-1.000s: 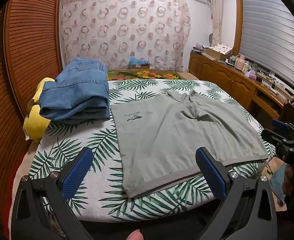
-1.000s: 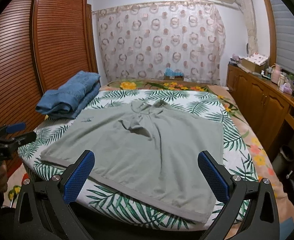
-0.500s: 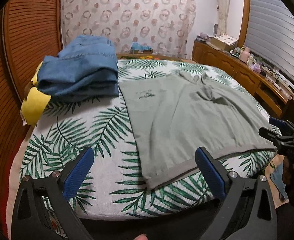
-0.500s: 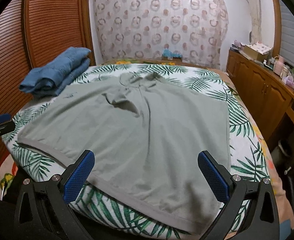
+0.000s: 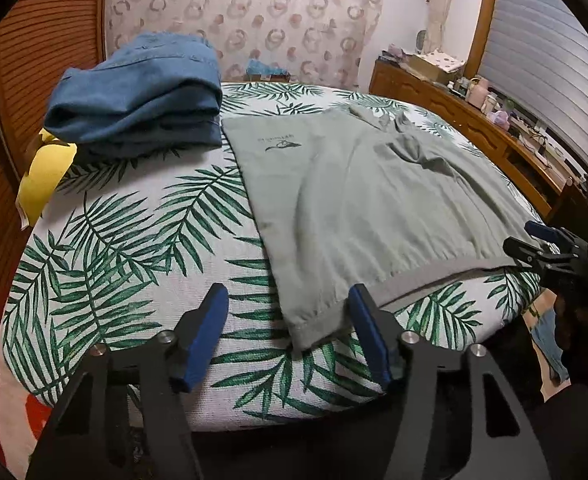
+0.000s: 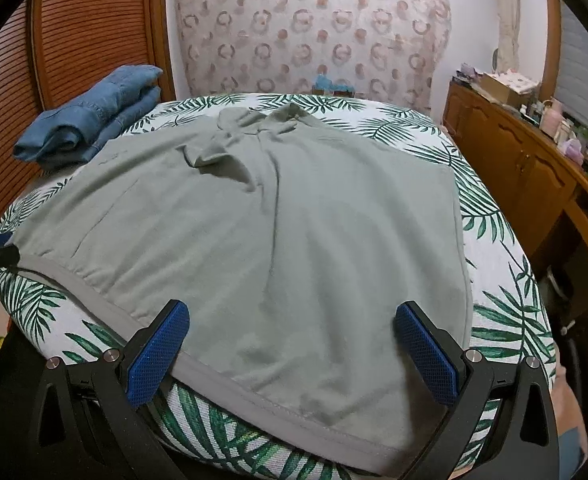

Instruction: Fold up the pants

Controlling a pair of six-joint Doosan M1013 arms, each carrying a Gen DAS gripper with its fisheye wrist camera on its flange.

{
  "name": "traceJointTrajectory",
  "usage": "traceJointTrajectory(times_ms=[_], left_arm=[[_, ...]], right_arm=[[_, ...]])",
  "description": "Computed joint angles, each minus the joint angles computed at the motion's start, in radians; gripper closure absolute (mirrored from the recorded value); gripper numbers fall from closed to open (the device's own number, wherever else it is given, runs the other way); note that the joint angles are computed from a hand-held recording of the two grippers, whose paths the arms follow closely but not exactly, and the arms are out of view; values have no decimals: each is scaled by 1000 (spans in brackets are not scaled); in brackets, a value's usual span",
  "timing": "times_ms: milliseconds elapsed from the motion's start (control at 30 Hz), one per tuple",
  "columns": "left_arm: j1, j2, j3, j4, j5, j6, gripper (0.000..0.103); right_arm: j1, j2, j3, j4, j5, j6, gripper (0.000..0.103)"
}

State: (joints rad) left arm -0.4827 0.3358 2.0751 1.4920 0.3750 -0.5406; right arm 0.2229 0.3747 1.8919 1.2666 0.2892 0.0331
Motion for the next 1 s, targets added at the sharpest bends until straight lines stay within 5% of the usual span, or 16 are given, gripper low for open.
traceJointTrajectory(times_ms=[267,433,633,1000], left_arm=[[5,-4,7,75,-35,-59,67],[15,-5,5,162,-91,-103,92],[16,-19,-11,327,-116,-219,95],[15,-11,-104,399,-172,-161,96]], right_arm=[[19,-27,18,-120,-24,156,0],[9,-24,20,-41,-4,58,0],[3,-11,7,-5,7,21,0],[-38,-1,-26,-84,63,54,9]])
